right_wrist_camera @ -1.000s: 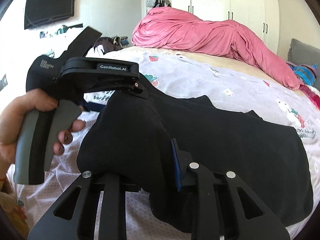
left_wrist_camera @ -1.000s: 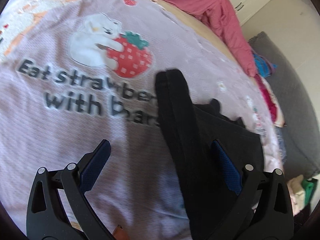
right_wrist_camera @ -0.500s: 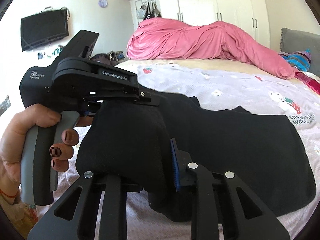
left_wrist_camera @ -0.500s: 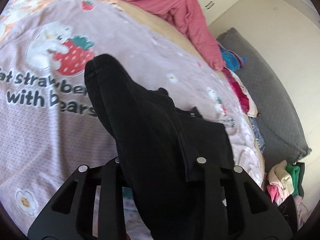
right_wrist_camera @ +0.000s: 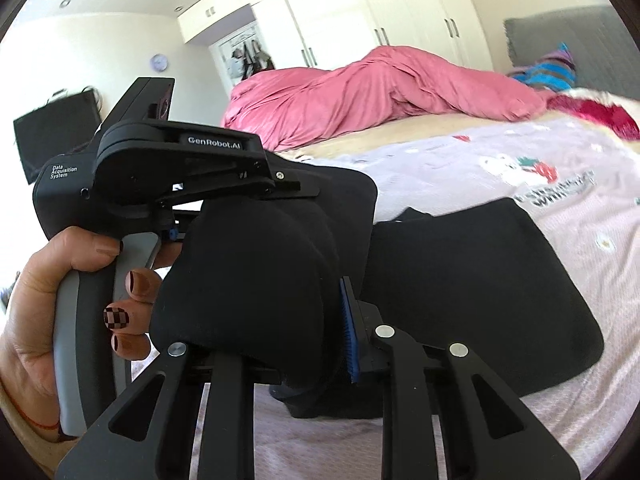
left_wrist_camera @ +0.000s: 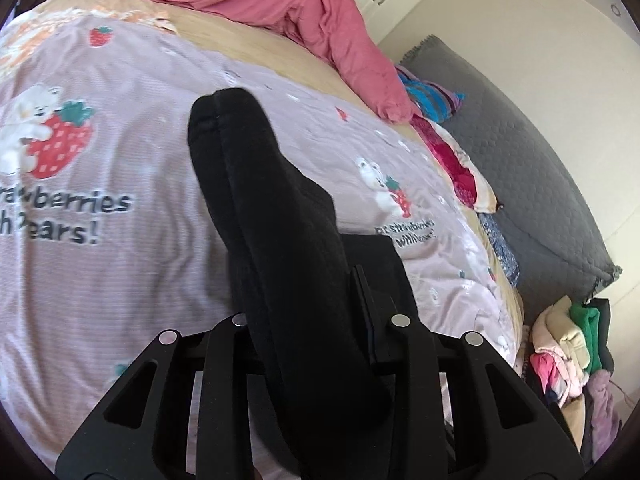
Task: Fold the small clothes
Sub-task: 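Grasp the black shirt's edge with both grippers and lift it, then fold the lifted half over the rest of the shirt with both grippers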
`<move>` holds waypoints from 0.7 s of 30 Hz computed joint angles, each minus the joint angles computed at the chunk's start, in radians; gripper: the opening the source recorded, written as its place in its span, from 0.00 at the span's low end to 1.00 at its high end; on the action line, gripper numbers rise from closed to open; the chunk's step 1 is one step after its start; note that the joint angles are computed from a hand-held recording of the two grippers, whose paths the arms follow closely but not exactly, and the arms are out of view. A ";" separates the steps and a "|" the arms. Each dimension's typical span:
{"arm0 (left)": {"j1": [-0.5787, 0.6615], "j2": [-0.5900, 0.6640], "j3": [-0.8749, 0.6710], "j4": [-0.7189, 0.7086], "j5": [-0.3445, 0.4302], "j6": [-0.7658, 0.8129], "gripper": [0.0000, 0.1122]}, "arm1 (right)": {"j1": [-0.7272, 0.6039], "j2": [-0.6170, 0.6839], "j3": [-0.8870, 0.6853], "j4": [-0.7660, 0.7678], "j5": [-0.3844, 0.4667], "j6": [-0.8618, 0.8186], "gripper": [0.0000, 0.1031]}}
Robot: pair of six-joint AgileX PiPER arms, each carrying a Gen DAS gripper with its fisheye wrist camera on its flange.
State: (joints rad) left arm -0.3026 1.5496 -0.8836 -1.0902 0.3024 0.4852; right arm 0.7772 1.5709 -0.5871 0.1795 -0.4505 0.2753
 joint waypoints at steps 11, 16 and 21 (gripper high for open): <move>-0.151 0.197 -0.219 0.478 0.022 -0.542 0.19 | -0.208 -0.004 0.119 -0.489 -0.084 0.579 0.19; -0.182 0.269 -0.313 0.647 0.069 -0.712 0.20 | -0.337 0.041 0.136 -0.767 -0.190 0.887 0.19; -0.191 0.338 -0.411 0.698 0.128 -0.780 0.24 | -0.414 0.056 0.172 -0.875 -0.269 1.003 0.19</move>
State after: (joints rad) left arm -0.4932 1.8873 -1.2946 -0.3921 0.4302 -0.2949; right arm 0.3635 1.6271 -0.4148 -0.6958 -0.7199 1.2784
